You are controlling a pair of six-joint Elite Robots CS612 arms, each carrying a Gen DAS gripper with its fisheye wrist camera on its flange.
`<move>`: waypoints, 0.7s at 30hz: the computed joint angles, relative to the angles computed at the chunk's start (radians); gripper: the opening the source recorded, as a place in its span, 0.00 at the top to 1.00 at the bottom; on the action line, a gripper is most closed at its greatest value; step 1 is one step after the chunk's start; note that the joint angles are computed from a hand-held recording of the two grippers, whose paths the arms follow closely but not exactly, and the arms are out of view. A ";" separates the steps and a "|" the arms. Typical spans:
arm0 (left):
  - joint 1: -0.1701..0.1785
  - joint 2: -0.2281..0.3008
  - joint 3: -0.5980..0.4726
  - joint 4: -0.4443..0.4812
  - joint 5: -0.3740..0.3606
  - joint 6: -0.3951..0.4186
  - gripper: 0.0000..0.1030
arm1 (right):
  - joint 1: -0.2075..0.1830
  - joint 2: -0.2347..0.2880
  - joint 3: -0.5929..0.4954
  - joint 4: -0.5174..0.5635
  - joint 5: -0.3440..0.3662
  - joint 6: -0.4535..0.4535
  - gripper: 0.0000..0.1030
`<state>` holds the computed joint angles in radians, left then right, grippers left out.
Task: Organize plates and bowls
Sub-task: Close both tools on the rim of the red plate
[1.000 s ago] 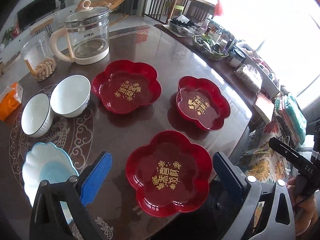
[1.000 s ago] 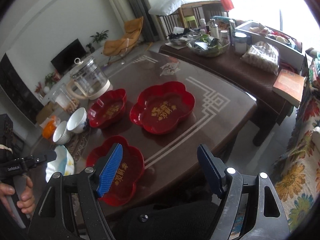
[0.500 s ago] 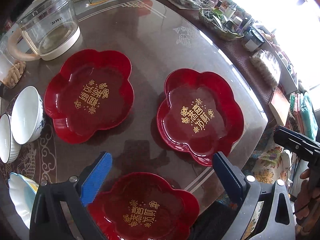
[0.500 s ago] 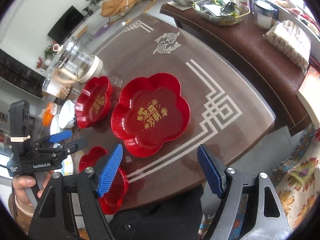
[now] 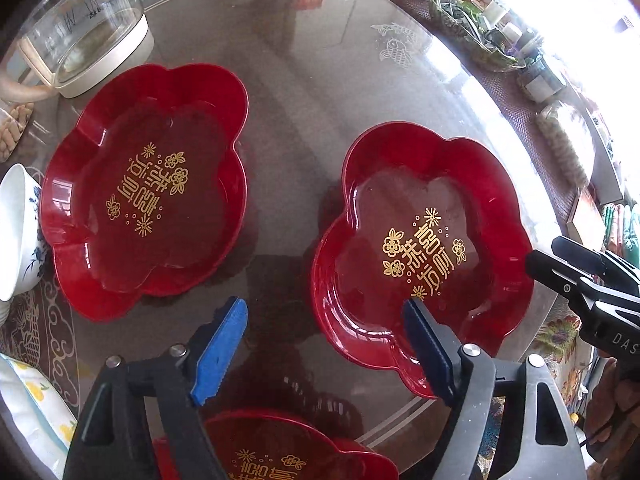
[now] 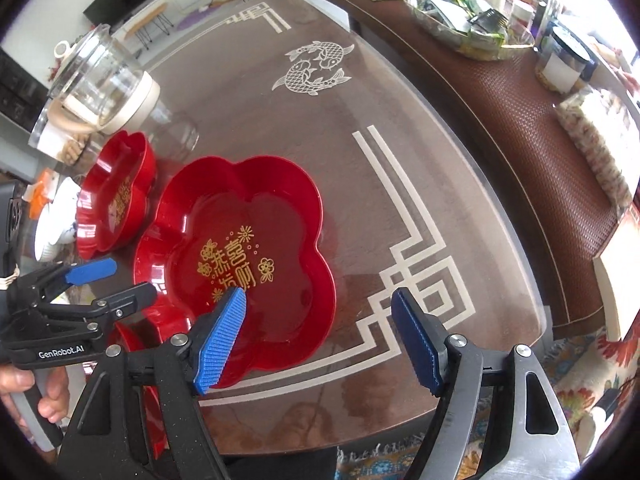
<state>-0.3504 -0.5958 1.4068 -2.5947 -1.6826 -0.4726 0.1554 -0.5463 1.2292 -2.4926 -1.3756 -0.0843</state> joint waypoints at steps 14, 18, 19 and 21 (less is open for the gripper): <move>0.011 0.002 0.031 -0.128 -0.021 -0.069 0.83 | 0.001 0.038 -0.031 -0.007 0.007 0.045 0.90; 0.010 0.001 0.029 -0.129 -0.015 -0.075 0.83 | 0.008 0.023 -0.012 -0.027 -0.012 0.042 0.91; 0.011 0.002 0.028 -0.133 -0.021 -0.081 0.83 | 0.009 0.019 -0.009 -0.031 -0.016 0.044 0.91; 0.013 -0.003 0.039 -0.153 -0.030 -0.086 0.83 | 0.011 0.013 -0.001 -0.036 -0.023 0.049 0.92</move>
<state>-0.3375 -0.5983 1.4458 -2.7482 -1.7125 -0.5585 0.1660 -0.5335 1.2280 -2.5290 -1.3988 -0.0356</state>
